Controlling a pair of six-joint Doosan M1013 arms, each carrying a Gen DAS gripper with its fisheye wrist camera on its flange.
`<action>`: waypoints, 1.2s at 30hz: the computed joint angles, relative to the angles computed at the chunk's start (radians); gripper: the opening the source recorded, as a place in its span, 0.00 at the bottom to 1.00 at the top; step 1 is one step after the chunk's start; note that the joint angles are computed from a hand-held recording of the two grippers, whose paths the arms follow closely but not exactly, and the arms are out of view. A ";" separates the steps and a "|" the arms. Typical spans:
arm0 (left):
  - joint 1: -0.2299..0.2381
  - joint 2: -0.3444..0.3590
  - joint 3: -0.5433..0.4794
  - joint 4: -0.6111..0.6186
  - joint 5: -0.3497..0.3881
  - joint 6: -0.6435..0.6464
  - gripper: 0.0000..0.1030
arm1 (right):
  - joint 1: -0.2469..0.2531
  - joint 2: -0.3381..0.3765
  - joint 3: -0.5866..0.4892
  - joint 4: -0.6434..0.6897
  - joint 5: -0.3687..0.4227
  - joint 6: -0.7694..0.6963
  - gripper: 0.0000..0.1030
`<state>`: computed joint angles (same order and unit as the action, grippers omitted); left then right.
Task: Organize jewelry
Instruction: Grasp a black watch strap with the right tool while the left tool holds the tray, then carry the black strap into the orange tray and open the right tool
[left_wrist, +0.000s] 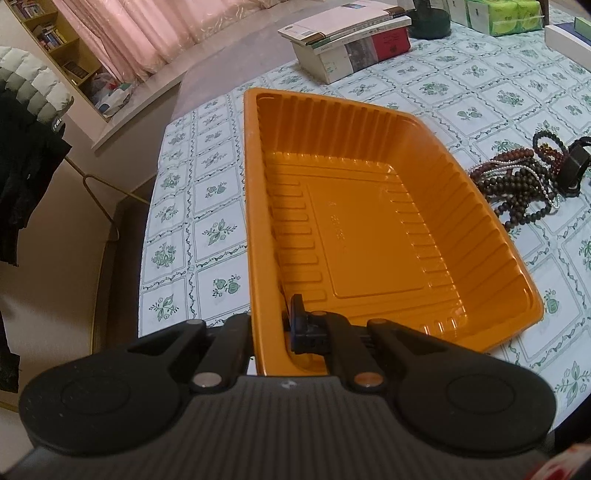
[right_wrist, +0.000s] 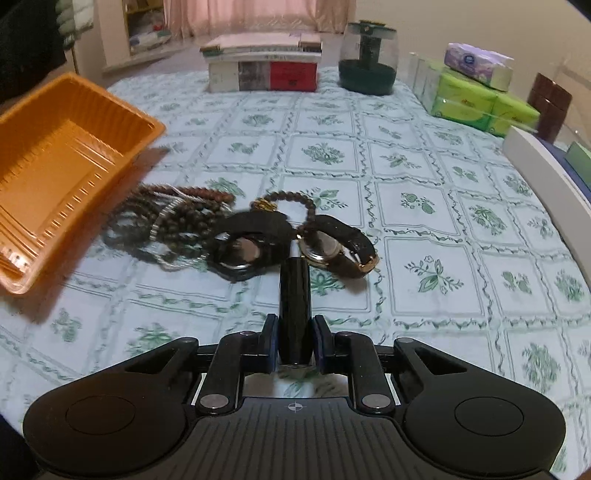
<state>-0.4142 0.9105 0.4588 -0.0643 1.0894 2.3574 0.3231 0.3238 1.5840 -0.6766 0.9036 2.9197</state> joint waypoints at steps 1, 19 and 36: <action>-0.001 -0.003 0.005 0.000 -0.004 0.002 0.03 | 0.005 -0.007 0.003 -0.009 -0.018 0.021 0.18; 0.000 -0.015 0.027 -0.016 -0.026 0.038 0.03 | -0.016 0.144 -0.224 0.194 -0.360 -0.185 0.18; 0.005 -0.014 0.032 -0.036 -0.027 0.033 0.03 | 0.010 0.057 -0.059 -0.132 -0.308 0.265 0.57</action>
